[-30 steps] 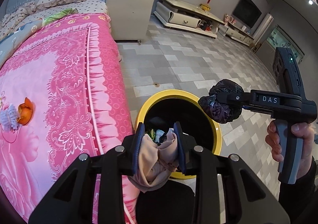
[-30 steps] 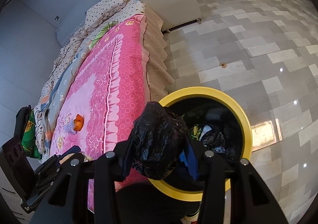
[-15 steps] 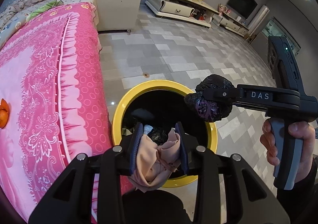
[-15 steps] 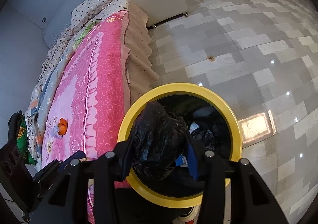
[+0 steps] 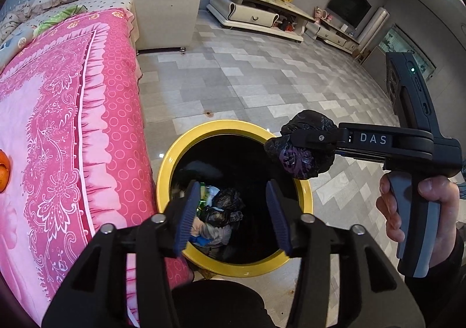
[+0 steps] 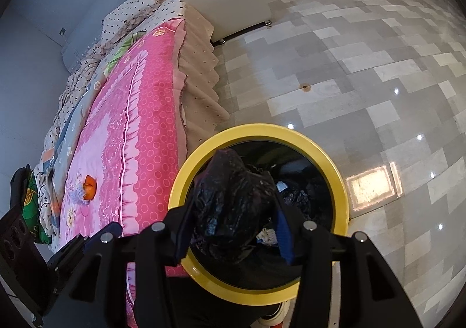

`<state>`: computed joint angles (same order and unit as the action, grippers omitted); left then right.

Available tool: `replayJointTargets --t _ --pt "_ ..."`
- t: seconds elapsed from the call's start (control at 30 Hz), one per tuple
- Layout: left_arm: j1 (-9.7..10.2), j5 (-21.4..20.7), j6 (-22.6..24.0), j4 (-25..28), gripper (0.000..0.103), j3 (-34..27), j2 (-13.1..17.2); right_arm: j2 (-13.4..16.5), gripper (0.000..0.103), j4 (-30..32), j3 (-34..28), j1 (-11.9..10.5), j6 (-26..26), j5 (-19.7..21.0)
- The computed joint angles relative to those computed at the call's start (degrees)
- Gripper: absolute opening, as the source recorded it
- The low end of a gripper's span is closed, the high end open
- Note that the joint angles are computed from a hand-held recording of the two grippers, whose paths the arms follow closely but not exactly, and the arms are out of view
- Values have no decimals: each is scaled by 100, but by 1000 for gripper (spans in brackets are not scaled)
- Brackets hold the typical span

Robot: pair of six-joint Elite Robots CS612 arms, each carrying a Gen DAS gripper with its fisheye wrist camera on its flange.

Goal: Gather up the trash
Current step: 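Open the left tool over the bin while the right tool releases the black bag into it, then move the left tool to the blue yarn bundle while the right tool reaches the orange peel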

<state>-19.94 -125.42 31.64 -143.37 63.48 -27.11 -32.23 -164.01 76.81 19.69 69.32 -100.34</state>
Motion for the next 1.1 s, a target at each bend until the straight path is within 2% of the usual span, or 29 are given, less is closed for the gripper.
replayJointTargets --t 0.13,0.2,0.3,0.6,0.83,1.1 --pt "47 -36 -70 -43 59 -33 15 -17 52 91 18 4 117 -30" --pt "72 -31 -116 -48 60 -81 44 -31 54 129 41 7 174 -51" --pt "120 2 -205 -32 64 -183 103 -39 62 161 60 8 250 -36" --pt "288 204 -490 -65 66 -573 338 7 64 266 -111 52 208 27" --pt "481 391 -810 -80 66 -1059 604 203 64 432 -593 86 -82 281" --pt "741 834 -1206 -55 67 -1893 1050 657 65 930 -1613 120 -548 652"
